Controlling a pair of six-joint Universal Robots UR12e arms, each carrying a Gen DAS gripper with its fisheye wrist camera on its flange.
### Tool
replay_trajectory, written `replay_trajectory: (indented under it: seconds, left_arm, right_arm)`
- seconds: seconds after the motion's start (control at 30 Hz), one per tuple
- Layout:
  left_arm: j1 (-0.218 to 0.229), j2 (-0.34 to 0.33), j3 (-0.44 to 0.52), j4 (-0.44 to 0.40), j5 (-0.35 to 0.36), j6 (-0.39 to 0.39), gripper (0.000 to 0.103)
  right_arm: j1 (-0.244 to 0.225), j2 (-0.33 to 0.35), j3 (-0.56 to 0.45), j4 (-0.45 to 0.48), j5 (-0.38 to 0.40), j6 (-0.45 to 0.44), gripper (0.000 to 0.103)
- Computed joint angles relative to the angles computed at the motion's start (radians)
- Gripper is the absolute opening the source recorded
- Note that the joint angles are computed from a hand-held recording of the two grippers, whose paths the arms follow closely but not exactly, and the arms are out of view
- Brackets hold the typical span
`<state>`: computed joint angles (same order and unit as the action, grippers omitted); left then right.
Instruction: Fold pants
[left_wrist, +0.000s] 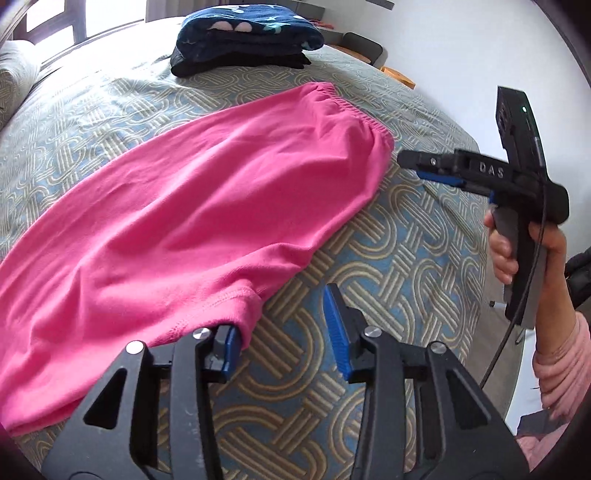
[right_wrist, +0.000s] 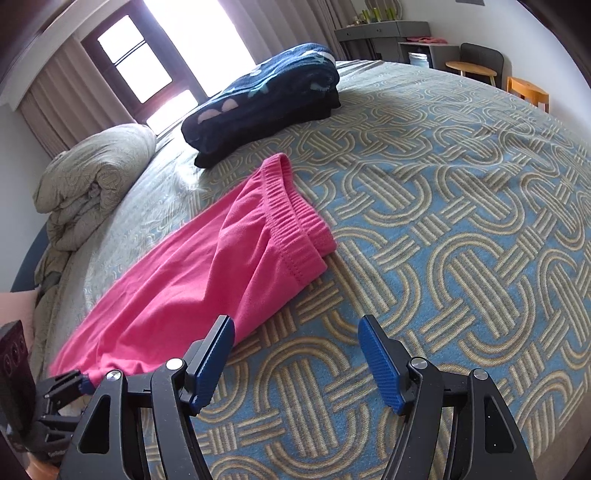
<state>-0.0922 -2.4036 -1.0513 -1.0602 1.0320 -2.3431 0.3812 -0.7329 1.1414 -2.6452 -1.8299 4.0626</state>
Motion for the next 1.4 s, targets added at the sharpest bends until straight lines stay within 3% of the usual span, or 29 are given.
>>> replay_trajectory:
  seconds: [0.23, 0.27, 0.3, 0.33, 0.4, 0.47, 0.5, 0.6, 0.67, 0.73, 0.83, 0.87, 0.93, 1.03, 1.13, 1.2, 1.27, 1.3, 1.33, 1.37, 1.4]
  left_arm:
    - [0.006, 0.000, -0.002, -0.005, -0.008, -0.035, 0.035]
    - [0.005, -0.001, -0.002, -0.005, -0.007, -0.040, 0.035]
    - [0.004, -0.001, -0.001, -0.004, -0.006, -0.045, 0.035]
    - [0.004, 0.000, -0.002, -0.004, -0.006, -0.046, 0.035]
    - [0.004, 0.001, -0.003, -0.002, -0.006, -0.049, 0.035]
    - [0.004, 0.005, -0.007, 0.005, -0.003, -0.056, 0.035]
    - [0.005, 0.007, -0.007, 0.004, -0.006, -0.058, 0.035]
    - [0.011, 0.013, -0.011, -0.004, -0.034, -0.063, 0.035]
    - [0.011, 0.017, -0.017, -0.001, -0.042, -0.057, 0.035]
    - [0.006, 0.015, -0.021, 0.006, -0.019, -0.053, 0.035]
    - [0.002, 0.012, -0.027, 0.003, 0.007, -0.059, 0.035]
    - [0.002, 0.015, -0.035, 0.014, 0.012, -0.060, 0.035]
    - [0.004, 0.017, -0.040, 0.017, 0.010, -0.065, 0.035]
    - [0.003, 0.014, -0.033, 0.006, 0.011, -0.073, 0.035]
    - [0.002, 0.014, -0.034, 0.012, 0.013, -0.083, 0.035]
    - [0.002, 0.014, -0.036, 0.013, 0.013, -0.091, 0.035]
    - [0.001, 0.012, -0.034, 0.011, 0.019, -0.096, 0.035]
    - [0.000, 0.011, -0.032, 0.010, 0.021, -0.099, 0.035]
    - [0.000, 0.010, -0.030, 0.008, 0.022, -0.101, 0.035]
    - [0.000, 0.009, -0.029, 0.009, 0.023, -0.102, 0.035]
    - [-0.001, 0.011, -0.031, 0.013, 0.023, -0.104, 0.035]
  right_arm:
    - [-0.021, 0.022, -0.036, -0.011, 0.001, -0.077, 0.072]
    - [-0.023, 0.026, -0.041, -0.021, 0.007, -0.090, 0.067]
    - [-0.025, 0.031, -0.047, -0.029, 0.018, -0.112, 0.040]
    - [-0.026, 0.036, -0.062, -0.006, 0.026, -0.138, 0.026]
    - [-0.023, 0.054, -0.112, 0.096, -0.006, -0.163, 0.018]
    - [-0.024, 0.055, -0.112, 0.090, -0.001, -0.168, 0.014]
    - [-0.023, 0.053, -0.113, 0.095, -0.012, -0.166, 0.006]
    - [-0.019, 0.036, -0.102, 0.118, -0.081, -0.133, 0.006]
    - [-0.026, 0.017, -0.074, 0.085, -0.073, -0.120, 0.006]
    - [-0.028, 0.013, -0.070, 0.085, -0.071, -0.137, 0.010]
    - [-0.032, 0.038, -0.131, 0.293, -0.081, -0.138, 0.023]
    - [-0.031, 0.034, -0.124, 0.314, -0.096, -0.110, 0.026]
    - [-0.039, 0.007, -0.072, 0.274, -0.080, -0.052, 0.027]
    - [-0.055, -0.026, 0.005, 0.130, -0.018, -0.024, 0.033]
    - [-0.064, -0.020, 0.002, 0.050, 0.035, -0.077, 0.054]
    - [-0.070, 0.002, -0.026, 0.009, 0.077, -0.108, 0.077]
    - [-0.080, 0.032, -0.069, 0.020, 0.144, -0.132, 0.082]
    - [-0.084, 0.047, -0.096, 0.054, 0.179, -0.131, 0.078]
    - [-0.083, 0.062, -0.127, 0.104, 0.187, -0.124, 0.065]
    - [-0.077, 0.074, -0.163, 0.177, 0.152, -0.122, 0.025]
    - [-0.070, 0.079, -0.178, 0.208, 0.113, -0.126, 0.024]
